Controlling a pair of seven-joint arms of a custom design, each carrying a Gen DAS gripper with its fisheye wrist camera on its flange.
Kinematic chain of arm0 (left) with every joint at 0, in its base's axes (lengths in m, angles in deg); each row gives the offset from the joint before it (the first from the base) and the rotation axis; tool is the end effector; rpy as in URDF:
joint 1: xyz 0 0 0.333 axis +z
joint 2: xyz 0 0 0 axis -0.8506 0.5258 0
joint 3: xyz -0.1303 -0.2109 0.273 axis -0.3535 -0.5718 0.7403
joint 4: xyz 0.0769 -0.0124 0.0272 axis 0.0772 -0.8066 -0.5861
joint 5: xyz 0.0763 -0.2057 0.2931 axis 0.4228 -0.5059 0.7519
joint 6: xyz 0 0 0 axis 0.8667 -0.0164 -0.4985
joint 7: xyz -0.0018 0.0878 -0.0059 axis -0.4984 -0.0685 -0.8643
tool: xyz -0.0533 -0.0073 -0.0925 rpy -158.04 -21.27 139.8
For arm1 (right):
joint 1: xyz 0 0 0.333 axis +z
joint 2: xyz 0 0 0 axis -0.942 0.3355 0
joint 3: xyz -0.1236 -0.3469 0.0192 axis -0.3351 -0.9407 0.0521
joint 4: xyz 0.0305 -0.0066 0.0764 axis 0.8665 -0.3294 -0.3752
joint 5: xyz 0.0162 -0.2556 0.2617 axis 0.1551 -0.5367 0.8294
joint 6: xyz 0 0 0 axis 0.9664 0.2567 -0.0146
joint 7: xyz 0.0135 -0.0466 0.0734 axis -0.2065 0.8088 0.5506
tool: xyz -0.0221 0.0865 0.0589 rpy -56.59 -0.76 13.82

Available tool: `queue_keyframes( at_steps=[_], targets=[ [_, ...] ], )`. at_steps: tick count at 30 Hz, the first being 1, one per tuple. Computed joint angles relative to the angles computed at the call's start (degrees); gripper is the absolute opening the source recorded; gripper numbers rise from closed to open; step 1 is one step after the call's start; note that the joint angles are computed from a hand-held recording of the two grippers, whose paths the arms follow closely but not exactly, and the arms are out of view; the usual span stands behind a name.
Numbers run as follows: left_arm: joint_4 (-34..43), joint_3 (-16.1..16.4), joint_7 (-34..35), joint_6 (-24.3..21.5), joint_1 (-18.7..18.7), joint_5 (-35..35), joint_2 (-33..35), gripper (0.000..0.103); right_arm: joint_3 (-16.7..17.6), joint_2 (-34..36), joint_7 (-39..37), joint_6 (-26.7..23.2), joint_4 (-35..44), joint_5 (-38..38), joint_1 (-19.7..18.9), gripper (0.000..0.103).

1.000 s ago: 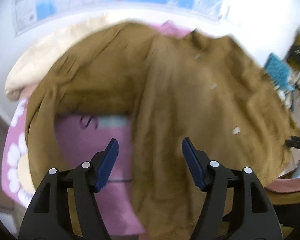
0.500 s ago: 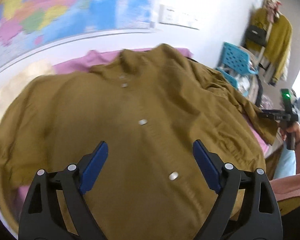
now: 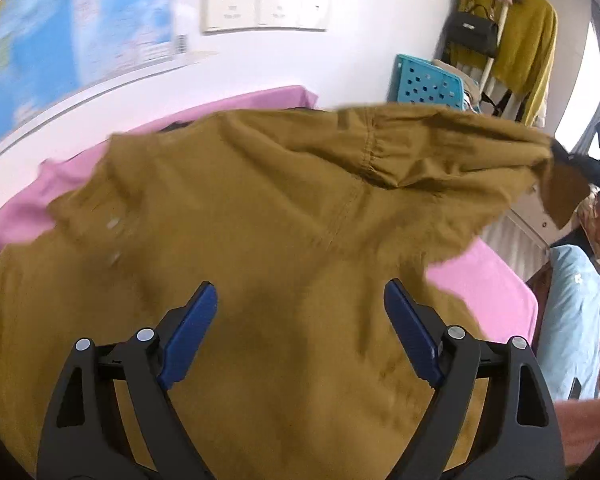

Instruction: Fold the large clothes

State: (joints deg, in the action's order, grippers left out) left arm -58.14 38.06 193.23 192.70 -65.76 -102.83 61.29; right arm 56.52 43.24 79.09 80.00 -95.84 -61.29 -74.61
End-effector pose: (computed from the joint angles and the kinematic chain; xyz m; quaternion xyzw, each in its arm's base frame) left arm 0.6063 -0.2841 0.4982 -0.3362 0.8625 -0.3667 0.0928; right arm 0.2581 0.2325 0.5503 -0.4705 0.7393 -0.2480 0.4129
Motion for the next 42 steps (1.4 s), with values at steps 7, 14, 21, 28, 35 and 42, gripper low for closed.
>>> queue_keyframes(
  at_steps=[7,14,21,28,35,42],
  targets=[
    [16.4,3.1,-12.8,-7.8,-7.1,13.1,12.7,0.063,-4.1,6.0,-3.6,-2.9,3.4,1.3,8.0,0.007],
    [30.6,3.0,-21.3,-16.7,-9.4,19.0,22.1,0.048,-1.9,12.4,-7.6,1.4,11.3,-1.1,10.7,0.007],
    [42.0,0.3,-22.7,-24.7,-8.2,15.5,26.7,0.049,3.3,27.8,-14.9,2.2,28.3,-8.1,12.4,0.007],
    [30.9,0.8,-15.5,-26.2,0.1,10.5,17.2,0.078,3.8,50.9,-32.7,3.6,44.9,-1.0,18.3,0.007],
    [13.0,4.1,-6.5,-19.3,10.3,-1.3,5.2,0.083,4.5,73.9,-43.9,1.2,64.0,6.7,23.9,0.008],
    [3.3,6.6,3.2,-18.9,15.6,-11.6,-1.9,0.086,-3.4,88.5,-44.6,-9.3,85.0,11.5,34.4,0.063]
  ],
)
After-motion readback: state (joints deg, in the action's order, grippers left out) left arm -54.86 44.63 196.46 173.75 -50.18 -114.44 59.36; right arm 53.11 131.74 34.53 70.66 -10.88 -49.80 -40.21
